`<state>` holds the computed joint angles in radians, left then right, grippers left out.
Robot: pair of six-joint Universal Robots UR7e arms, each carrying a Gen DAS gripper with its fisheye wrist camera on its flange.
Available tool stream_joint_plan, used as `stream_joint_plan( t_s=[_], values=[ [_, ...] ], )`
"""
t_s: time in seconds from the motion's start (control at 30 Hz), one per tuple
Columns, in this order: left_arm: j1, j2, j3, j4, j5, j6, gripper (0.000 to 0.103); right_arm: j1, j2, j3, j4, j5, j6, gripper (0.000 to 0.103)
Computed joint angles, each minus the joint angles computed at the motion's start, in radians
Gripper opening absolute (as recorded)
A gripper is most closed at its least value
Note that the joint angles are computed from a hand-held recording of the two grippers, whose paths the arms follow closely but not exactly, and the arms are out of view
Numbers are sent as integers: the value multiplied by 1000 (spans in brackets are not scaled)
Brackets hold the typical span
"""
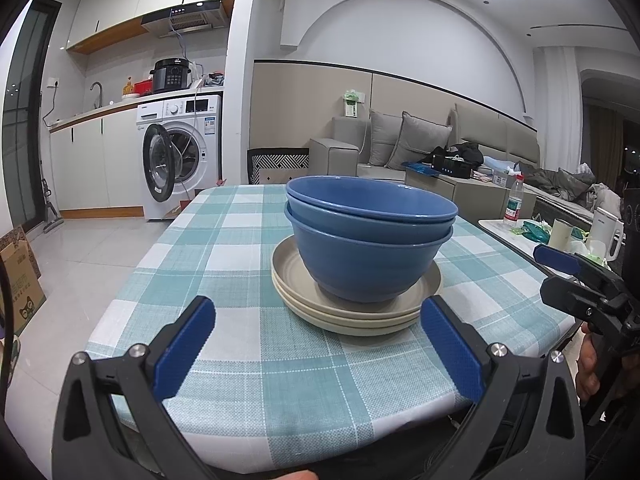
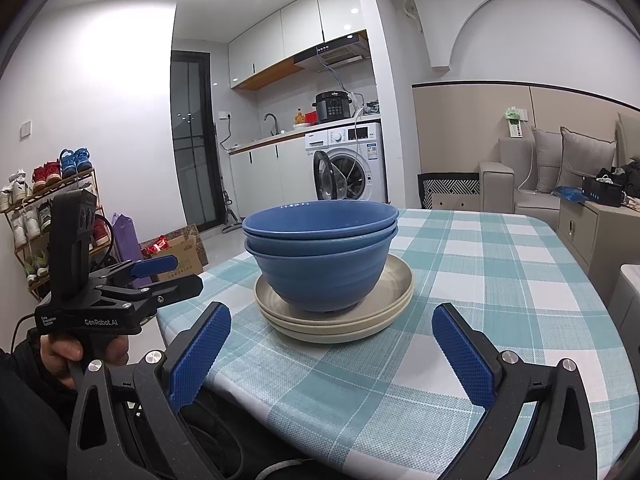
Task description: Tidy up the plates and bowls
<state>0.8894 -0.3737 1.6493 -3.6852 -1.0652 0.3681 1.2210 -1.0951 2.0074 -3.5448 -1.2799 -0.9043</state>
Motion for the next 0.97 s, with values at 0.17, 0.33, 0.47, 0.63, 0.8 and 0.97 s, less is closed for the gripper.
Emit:
stream_joint_plan(
  t_s=[0.17,0.33,0.47,0.63,0.8,0.97],
  values=[
    [-2,2,-1,1,2,8,103,0,0,0,0,-1,0,103],
    [1,2,-5,18,1,1,103,-1,1,2,0,-2,-2,103],
    [1,6,-12,29,4,-1,103,0,2,5,-4,-5,3,103],
    [1,8,-13,28,5,-3,103,2,4,3,-4,-8,8,103],
    [2,8,-12,27,2,-6,103,2,3,2,-2,-10,12,103],
    [3,10,-16,30,1,-10,103,3,4,2,0,-12,12,103]
  ],
)
